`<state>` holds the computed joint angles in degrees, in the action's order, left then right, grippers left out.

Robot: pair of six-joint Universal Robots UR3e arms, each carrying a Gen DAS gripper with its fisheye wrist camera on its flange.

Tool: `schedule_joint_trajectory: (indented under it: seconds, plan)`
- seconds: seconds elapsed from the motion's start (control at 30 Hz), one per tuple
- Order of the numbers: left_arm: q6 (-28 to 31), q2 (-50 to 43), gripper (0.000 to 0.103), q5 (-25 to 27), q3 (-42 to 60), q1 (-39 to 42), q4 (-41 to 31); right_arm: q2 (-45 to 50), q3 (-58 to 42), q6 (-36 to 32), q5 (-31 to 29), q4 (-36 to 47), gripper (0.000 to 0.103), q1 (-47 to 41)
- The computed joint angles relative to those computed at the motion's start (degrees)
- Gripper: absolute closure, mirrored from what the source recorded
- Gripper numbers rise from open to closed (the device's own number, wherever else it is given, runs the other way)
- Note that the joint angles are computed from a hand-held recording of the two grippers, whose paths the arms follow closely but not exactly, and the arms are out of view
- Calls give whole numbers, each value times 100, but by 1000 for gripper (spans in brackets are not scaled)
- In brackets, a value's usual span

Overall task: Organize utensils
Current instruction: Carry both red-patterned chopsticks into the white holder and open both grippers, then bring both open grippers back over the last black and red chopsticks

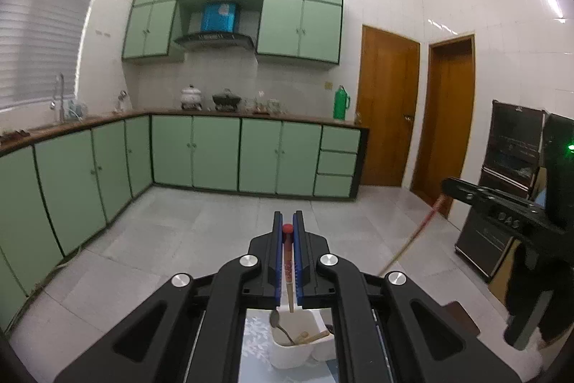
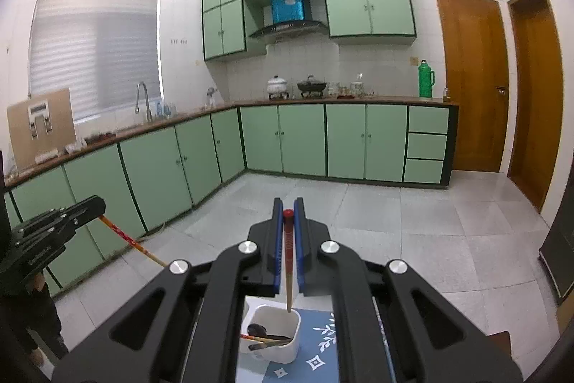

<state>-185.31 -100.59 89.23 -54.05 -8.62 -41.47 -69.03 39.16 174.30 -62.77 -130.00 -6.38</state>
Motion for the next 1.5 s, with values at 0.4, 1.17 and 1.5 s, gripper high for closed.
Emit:
schedule_joint_trajectory:
  seconds: [0.4,1.17,1.5]
  plan:
    - [45,-719,98,-277,400,-15,-332,848,-542,-63,-354,302,98,493]
    - [-217,785,36,323,-1899,-285,473,-1641,3491,196,-305,-1395,25,-9]
    - [-687,2389,28,1120,-5310,-930,1722,-4350,7293,118,228,-2021,7,-851]
